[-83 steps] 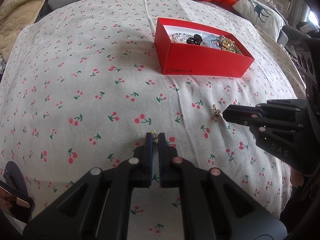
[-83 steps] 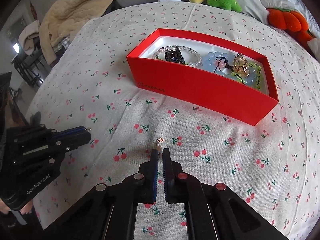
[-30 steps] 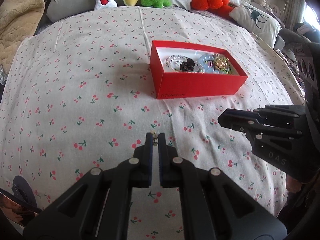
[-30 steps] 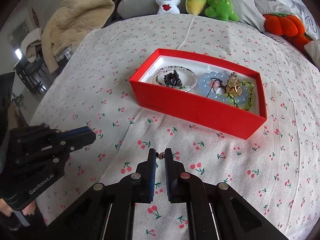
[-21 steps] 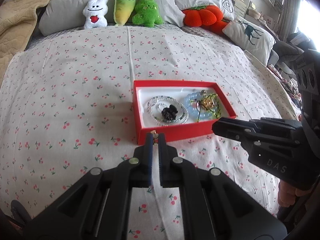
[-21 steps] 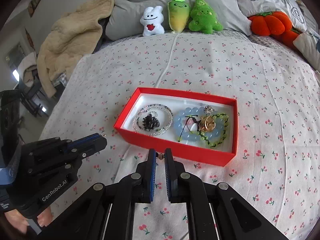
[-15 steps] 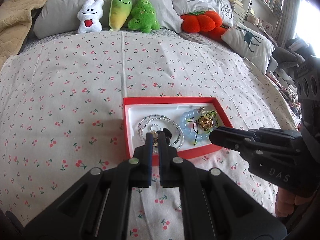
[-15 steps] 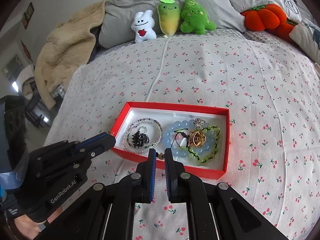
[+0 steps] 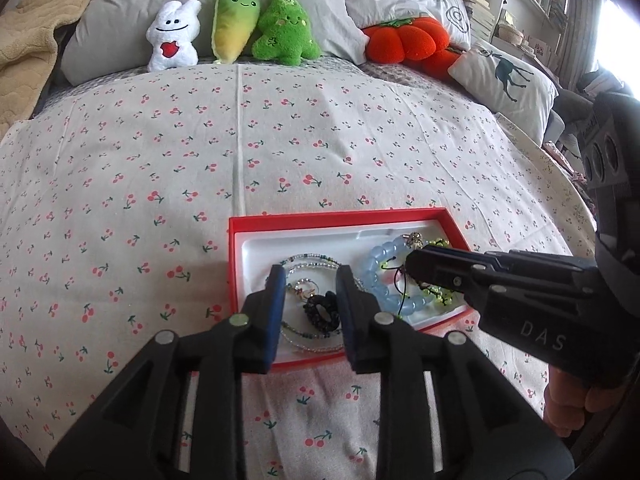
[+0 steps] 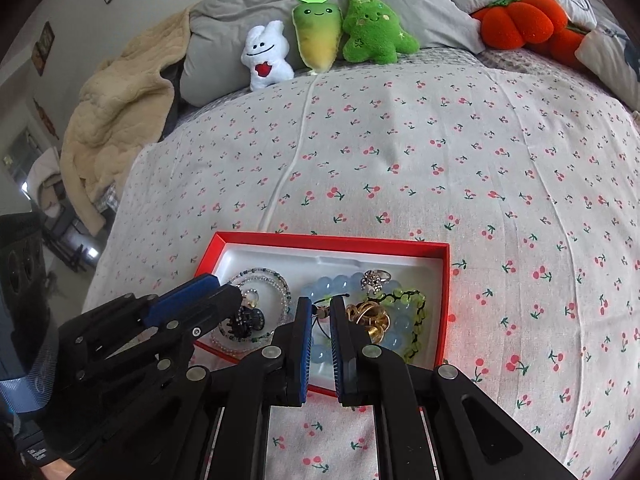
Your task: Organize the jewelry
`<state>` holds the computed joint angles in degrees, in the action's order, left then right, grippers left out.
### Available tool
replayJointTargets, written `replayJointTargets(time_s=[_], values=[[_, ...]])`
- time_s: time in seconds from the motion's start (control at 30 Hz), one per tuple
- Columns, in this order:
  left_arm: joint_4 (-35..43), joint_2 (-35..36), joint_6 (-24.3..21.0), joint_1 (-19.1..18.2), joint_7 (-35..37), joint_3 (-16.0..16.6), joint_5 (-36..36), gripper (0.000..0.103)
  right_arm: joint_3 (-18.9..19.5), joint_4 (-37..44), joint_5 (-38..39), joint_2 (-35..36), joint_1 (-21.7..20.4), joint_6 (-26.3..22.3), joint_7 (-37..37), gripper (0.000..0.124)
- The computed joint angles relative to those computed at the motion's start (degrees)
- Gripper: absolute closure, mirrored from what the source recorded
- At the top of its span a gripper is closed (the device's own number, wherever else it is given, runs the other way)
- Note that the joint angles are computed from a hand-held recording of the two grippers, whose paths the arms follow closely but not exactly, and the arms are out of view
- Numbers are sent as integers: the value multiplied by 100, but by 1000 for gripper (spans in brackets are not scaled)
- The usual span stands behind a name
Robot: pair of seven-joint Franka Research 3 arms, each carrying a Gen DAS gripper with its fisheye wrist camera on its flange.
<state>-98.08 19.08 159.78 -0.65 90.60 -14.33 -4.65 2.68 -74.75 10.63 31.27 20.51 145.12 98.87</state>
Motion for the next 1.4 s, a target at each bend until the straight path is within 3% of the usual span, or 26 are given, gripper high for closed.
replayJointTargets(time_s=[0.1,0.17,0.27,0.33,0.37,0.4,0.47,0.57,0.67,0.8,1.03,1.4], values=[[-151,-169,7,18,-19,26,6,66,-51,1,-42,-6,23,81,86,113],[-367,-356,98,58,-17,28,-77,47,0,-49,52,-55,-28,156,74,110],[-702,-656,123,-50,-345,237,163,32,-94,-255,-96,-238,48,199,157,105],[-863,-844,-82,-120,-671,368,354,26,-139,-463,-178,-409,77,228,268,87],[-917,-924,-222,-133,-809,401,379,21,-168,-647,-211,-544,97,324,373,64],[-990,-1009,-330,-144,-946,428,394,20,-207,-877,-273,-700,134,509,499,58],[-1110,-1167,-572,-175,-1203,471,442,19,-284,-1185,-488,-964,212,612,719,58],[-1337,-1432,-955,-286,-1838,583,978,14,-372,-1482,-910,-1287,314,378,1103,55],[-1510,-1651,-1308,-327,-2193,613,1368,1,-507,-1576,-1840,-1523,526,-423,1694,40],[-1832,-1966,-1485,-354,-2499,607,1592,1,-275,-2221,-1983,-1993,377,-482,1954,21],[-2348,-2204,-1305,-432,-2333,589,1238,1,-83,-3026,-2995,-2501,287,-316,2785,21],[-2392,-2087,-1088,-443,-2312,592,1329,1,61,-2988,-2913,-2286,220,-551,2517,21]])
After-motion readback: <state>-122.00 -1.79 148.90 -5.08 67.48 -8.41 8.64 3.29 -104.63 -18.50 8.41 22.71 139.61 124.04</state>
